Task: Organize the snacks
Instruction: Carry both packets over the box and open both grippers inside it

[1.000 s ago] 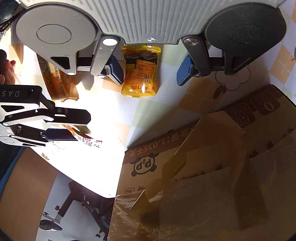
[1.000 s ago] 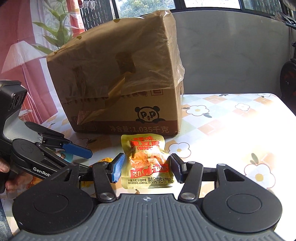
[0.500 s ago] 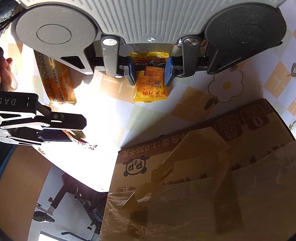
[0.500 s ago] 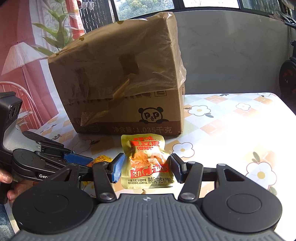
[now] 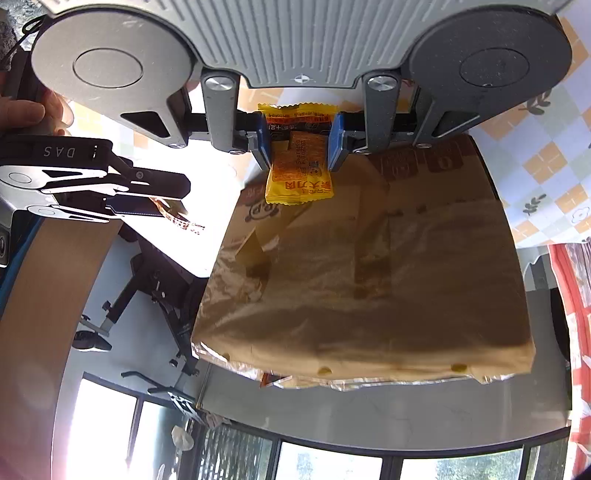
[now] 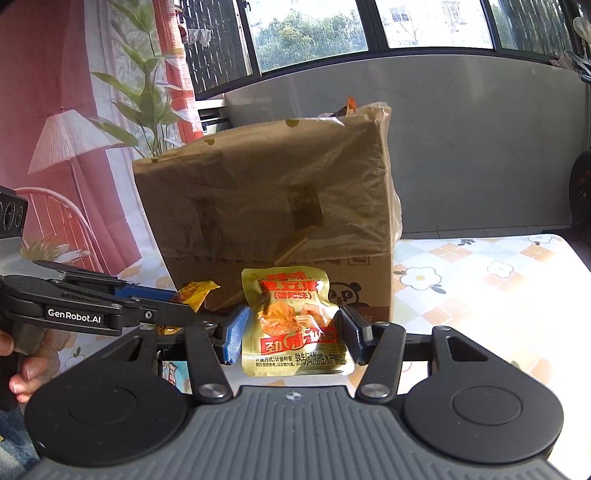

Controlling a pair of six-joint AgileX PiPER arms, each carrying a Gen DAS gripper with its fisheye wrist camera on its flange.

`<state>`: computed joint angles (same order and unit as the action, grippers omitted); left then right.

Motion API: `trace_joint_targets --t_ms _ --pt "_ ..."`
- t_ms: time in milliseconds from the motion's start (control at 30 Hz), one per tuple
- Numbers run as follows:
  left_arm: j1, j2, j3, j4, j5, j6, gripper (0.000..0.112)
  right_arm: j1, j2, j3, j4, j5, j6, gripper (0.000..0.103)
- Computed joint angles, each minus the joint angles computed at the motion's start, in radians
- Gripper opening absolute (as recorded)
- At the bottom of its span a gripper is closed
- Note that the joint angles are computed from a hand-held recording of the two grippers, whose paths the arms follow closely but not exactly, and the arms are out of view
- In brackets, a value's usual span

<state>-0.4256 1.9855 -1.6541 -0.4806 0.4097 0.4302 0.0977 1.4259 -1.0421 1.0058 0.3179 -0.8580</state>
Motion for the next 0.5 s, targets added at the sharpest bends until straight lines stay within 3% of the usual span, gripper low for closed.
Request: trace_joint_targets --t_ms 200,300,500 --pt "0.050 -0.075 -0.033 -0.078 -0.041 0.084 0.034 0.023 0.019 -0.154 -0.015 0.019 0.012 0.056" --pt "0.069 -0.089 -0.097 -0.030 -0.027 0.034 0.034 0.029 0.069 -0.274 -0.052 0.056 0.054 0.056" --pt "0.093 0.073 -0.446 0.140 0.113 -0.171 0.034 0.044 0.262 -0.609 -0.285 0.138 0.283 0.056"
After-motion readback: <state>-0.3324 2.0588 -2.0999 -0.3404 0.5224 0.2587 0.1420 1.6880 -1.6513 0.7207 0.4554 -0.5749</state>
